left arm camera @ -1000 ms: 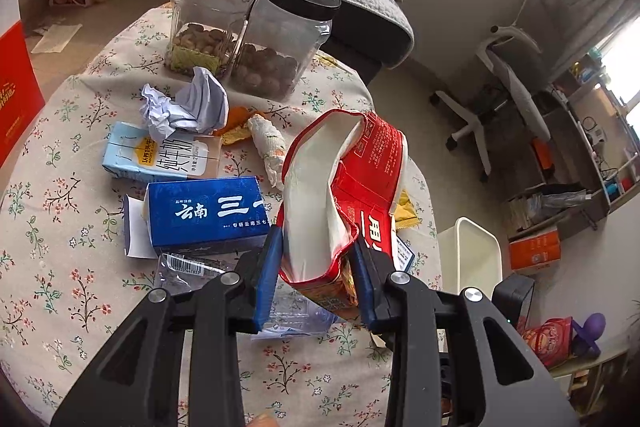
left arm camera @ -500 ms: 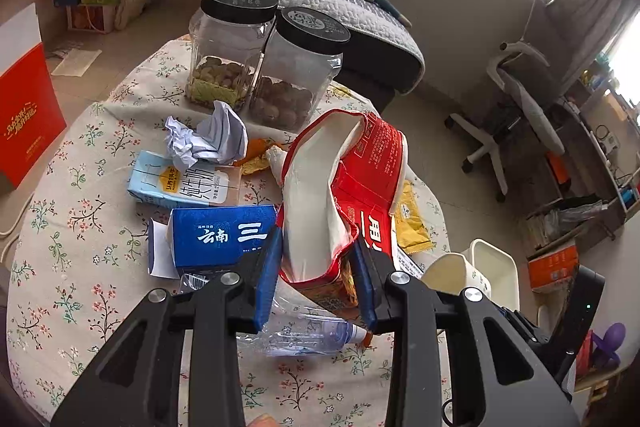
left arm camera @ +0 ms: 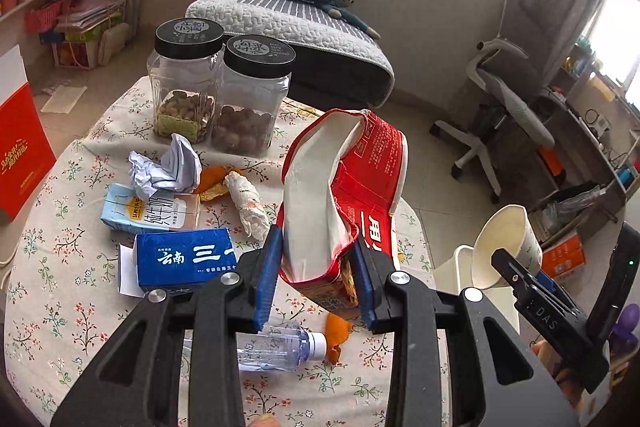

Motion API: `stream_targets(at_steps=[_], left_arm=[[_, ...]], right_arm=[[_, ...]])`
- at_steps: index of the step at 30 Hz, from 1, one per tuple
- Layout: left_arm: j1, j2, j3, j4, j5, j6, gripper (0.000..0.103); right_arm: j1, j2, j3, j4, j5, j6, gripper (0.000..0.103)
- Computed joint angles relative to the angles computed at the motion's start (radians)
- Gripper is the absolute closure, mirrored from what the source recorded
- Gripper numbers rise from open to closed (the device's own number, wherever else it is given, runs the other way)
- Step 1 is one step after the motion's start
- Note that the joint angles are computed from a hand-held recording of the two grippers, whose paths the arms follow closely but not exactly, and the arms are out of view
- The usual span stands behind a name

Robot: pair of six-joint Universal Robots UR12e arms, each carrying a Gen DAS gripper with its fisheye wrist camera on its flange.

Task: Collect trash
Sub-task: 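Carry the white paper cup to the wastebasket and release it with the right tool, then carry the snack bag over the wastebasket and release it with the left tool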

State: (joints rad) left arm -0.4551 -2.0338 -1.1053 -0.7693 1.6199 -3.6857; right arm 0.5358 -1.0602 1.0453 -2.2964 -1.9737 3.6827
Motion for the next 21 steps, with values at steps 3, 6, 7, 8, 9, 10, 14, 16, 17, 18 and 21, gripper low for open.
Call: stream_targets(at_steps=[3, 6, 7, 8, 9, 10, 14, 16, 17, 18, 21], left_arm=[[-0.009, -0.013, 0.017, 0.002, -0.009, 0.005, 0.069], [-0.019, -0.029, 0.037, 0.004, -0.023, 0.012, 0.069], [-0.022, -0.035, 0.046, 0.002, -0.028, 0.016, 0.069], [-0.027, -0.042, 0.055, 0.001, -0.033, 0.021, 0.069], [-0.031, -0.050, 0.066, -0.003, -0.037, 0.027, 0.069], [-0.036, -0.058, 0.078, -0.008, -0.042, 0.032, 0.069], [-0.054, -0.093, 0.128, -0.034, -0.073, 0.053, 0.069], [-0.062, -0.114, 0.158, -0.050, -0.096, 0.060, 0.069], [-0.066, -0.124, 0.173, -0.056, -0.108, 0.061, 0.069], [-0.070, -0.135, 0.190, -0.061, -0.120, 0.062, 0.069], [-0.084, -0.170, 0.245, -0.071, -0.147, 0.070, 0.069]], right_arm=[[-0.012, -0.021, 0.031, 0.004, -0.035, 0.040, 0.027], [-0.021, -0.038, 0.057, 0.020, -0.073, 0.081, 0.027], [-0.024, -0.044, 0.065, 0.027, -0.084, 0.095, 0.027], [-0.028, -0.049, 0.072, 0.037, -0.094, 0.108, 0.027], [-0.030, -0.051, 0.074, 0.053, -0.105, 0.124, 0.027], [-0.033, -0.055, 0.078, 0.070, -0.115, 0.138, 0.027], [-0.046, -0.068, 0.087, 0.126, -0.145, 0.181, 0.026], [-0.050, -0.080, 0.099, 0.140, -0.160, 0.204, 0.025], [-0.051, -0.086, 0.102, 0.149, -0.167, 0.209, 0.024], [-0.052, -0.092, 0.108, 0.152, -0.183, 0.217, 0.021], [-0.053, -0.118, 0.139, 0.139, -0.245, 0.247, 0.014]])
